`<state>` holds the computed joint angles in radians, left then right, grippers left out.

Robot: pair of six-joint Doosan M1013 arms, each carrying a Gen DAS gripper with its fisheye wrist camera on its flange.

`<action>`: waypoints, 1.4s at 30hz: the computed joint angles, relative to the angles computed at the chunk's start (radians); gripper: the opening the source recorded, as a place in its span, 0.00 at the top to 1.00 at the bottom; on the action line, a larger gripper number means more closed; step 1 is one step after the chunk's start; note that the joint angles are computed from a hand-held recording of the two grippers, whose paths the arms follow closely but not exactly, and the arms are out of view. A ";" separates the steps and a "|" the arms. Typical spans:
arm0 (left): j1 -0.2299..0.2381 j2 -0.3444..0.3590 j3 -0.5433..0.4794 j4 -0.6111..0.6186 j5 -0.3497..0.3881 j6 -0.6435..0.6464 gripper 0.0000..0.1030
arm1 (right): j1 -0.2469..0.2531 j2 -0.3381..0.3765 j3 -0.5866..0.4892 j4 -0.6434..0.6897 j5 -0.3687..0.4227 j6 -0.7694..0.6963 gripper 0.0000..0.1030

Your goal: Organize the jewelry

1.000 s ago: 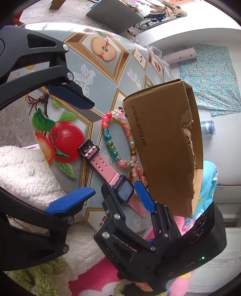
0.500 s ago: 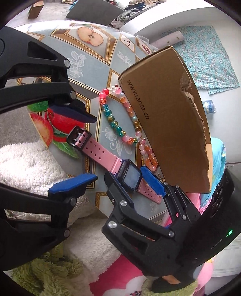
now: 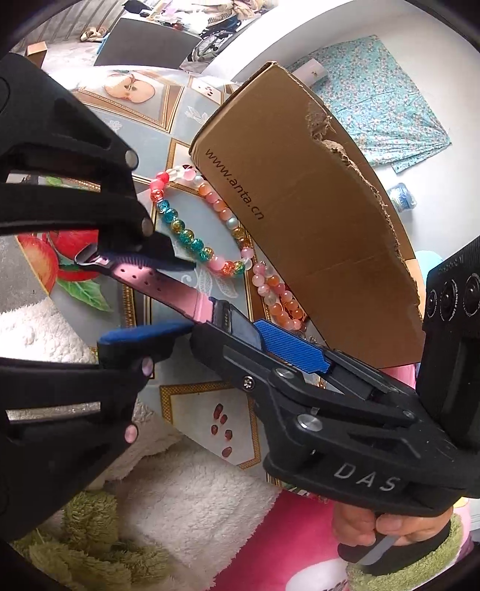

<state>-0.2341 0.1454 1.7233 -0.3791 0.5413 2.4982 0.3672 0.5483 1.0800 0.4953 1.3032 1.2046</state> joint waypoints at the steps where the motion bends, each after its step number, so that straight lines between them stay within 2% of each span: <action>1: -0.002 0.001 -0.002 0.015 0.001 -0.024 0.86 | -0.001 -0.009 0.017 0.002 -0.018 0.002 0.44; 2: -0.001 0.003 -0.007 0.029 0.012 -0.048 0.92 | -0.001 -0.021 0.036 -0.006 -0.040 0.009 0.44; 7: 0.052 0.051 -0.099 -0.080 0.190 -0.063 0.96 | 0.007 -0.109 0.159 -0.078 -0.210 0.037 0.44; 10: 0.063 0.070 -0.124 -0.080 0.217 -0.069 0.97 | 0.046 -0.159 0.227 -0.226 -0.337 0.115 0.45; 12: 0.066 0.077 -0.137 -0.086 0.235 -0.070 0.97 | 0.072 -0.181 0.262 -0.372 -0.409 0.208 0.54; 15: 0.065 0.078 -0.135 -0.085 0.218 -0.070 0.97 | 0.121 -0.194 0.299 -0.649 -0.480 0.364 0.71; 16: 0.065 0.078 -0.133 -0.082 0.205 -0.071 0.97 | 0.142 -0.187 0.294 -0.738 -0.478 0.419 0.82; 17: 0.073 0.077 -0.133 -0.087 0.200 -0.063 0.97 | 0.158 -0.190 0.308 -0.812 -0.499 0.473 0.87; 20: 0.080 0.064 -0.116 -0.144 0.174 -0.037 0.98 | 0.204 -0.204 0.348 -1.060 -0.538 0.668 0.93; 23: 0.089 0.038 -0.105 -0.192 0.139 -0.008 0.98 | 0.251 -0.218 0.380 -1.322 -0.550 0.864 0.95; 26: 0.099 0.015 -0.120 -0.242 0.108 0.030 0.98 | 0.278 -0.223 0.373 -1.486 -0.548 0.985 0.95; 28: 0.105 0.009 -0.149 -0.269 0.094 0.056 0.98 | 0.279 -0.225 0.347 -1.542 -0.555 1.001 0.95; 30: 0.114 0.019 -0.202 -0.305 0.108 0.077 0.98 | 0.266 -0.224 0.302 -1.531 -0.576 0.970 0.95; 31: 0.118 0.030 -0.236 -0.316 0.123 0.078 0.98 | 0.250 -0.222 0.267 -1.468 -0.589 0.910 0.95; 33: 0.123 0.073 -0.334 -0.300 0.190 0.023 0.97 | 0.208 -0.197 0.164 -1.222 -0.583 0.718 0.95; 35: 0.119 0.138 -0.463 -0.222 0.297 -0.113 0.97 | 0.155 -0.142 0.029 -0.960 -0.516 0.544 0.95; 38: 0.108 0.276 -0.701 -0.102 0.541 -0.337 0.96 | 0.058 -0.007 -0.231 -0.579 -0.234 0.358 0.95; 41: 0.096 0.442 -0.951 -0.021 0.786 -0.497 0.96 | -0.001 0.163 -0.509 -0.432 0.076 0.353 0.95; 42: 0.089 0.481 -0.998 0.010 0.831 -0.525 0.96 | -0.018 0.228 -0.614 -0.385 0.182 0.364 0.95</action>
